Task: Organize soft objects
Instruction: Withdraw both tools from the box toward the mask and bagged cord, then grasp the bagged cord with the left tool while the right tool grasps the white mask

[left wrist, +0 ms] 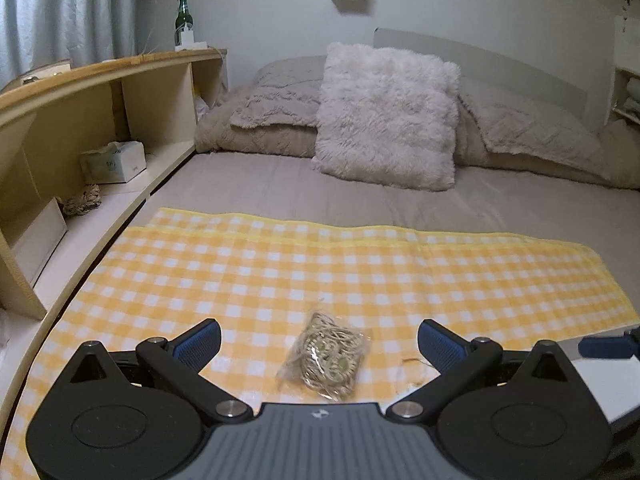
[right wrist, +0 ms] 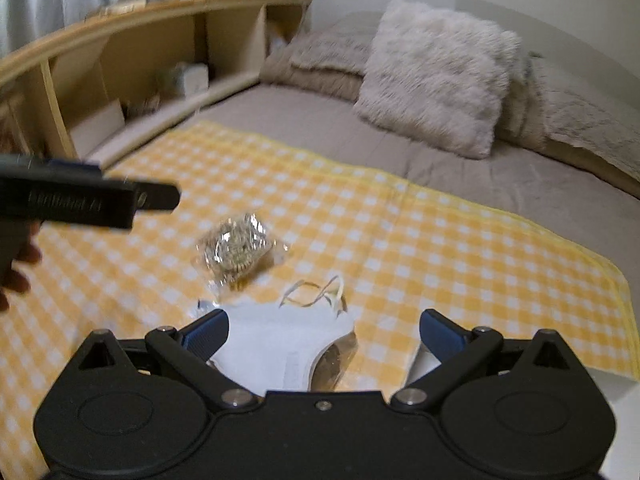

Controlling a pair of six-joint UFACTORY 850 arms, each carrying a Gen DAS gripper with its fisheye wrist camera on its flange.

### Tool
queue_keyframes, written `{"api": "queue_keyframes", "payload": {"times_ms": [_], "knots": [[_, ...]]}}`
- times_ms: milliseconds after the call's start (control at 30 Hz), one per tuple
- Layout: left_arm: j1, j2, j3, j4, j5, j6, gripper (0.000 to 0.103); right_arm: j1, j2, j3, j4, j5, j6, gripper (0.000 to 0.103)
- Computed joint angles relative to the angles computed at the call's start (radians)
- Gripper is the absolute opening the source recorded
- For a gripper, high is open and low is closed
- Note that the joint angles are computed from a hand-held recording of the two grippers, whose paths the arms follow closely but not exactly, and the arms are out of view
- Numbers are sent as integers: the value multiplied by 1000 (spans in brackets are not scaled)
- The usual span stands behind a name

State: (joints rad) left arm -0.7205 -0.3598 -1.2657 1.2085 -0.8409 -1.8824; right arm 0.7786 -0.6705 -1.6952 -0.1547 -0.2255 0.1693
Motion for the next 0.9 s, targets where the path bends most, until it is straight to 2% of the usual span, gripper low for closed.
{"api": "queue_keyframes", "payload": {"times_ms": [100, 200, 333, 433, 533, 700, 767, 833, 900], "knots": [[34, -30, -10, -5, 41, 25, 103, -5, -63, -74, 187, -42, -214, 95], [56, -68, -31, -12, 61, 79, 103, -10, -114, -134, 343, -82, -405, 93], [81, -123, -75, -44, 89, 187, 103, -14, -175, -205, 477, -145, -585, 88], [95, -162, -108, -75, 96, 260, 102, -13, -226, -270, 453, -222, -608, 77], [110, -186, -128, -113, 119, 304, 102, -10, -264, -310, 395, -272, -609, 76], [128, -221, -161, -197, 129, 399, 94, -9, -276, -306, 438, -277, -748, 77], [133, -232, -171, -226, 127, 430, 92, -9, -275, -304, 467, -278, -801, 73], [136, -245, -183, -268, 113, 476, 89, -8, -276, -304, 468, -281, -824, 61], [137, -248, -183, -291, 107, 491, 83, -3, -269, -292, 438, -273, -817, 55]]}}
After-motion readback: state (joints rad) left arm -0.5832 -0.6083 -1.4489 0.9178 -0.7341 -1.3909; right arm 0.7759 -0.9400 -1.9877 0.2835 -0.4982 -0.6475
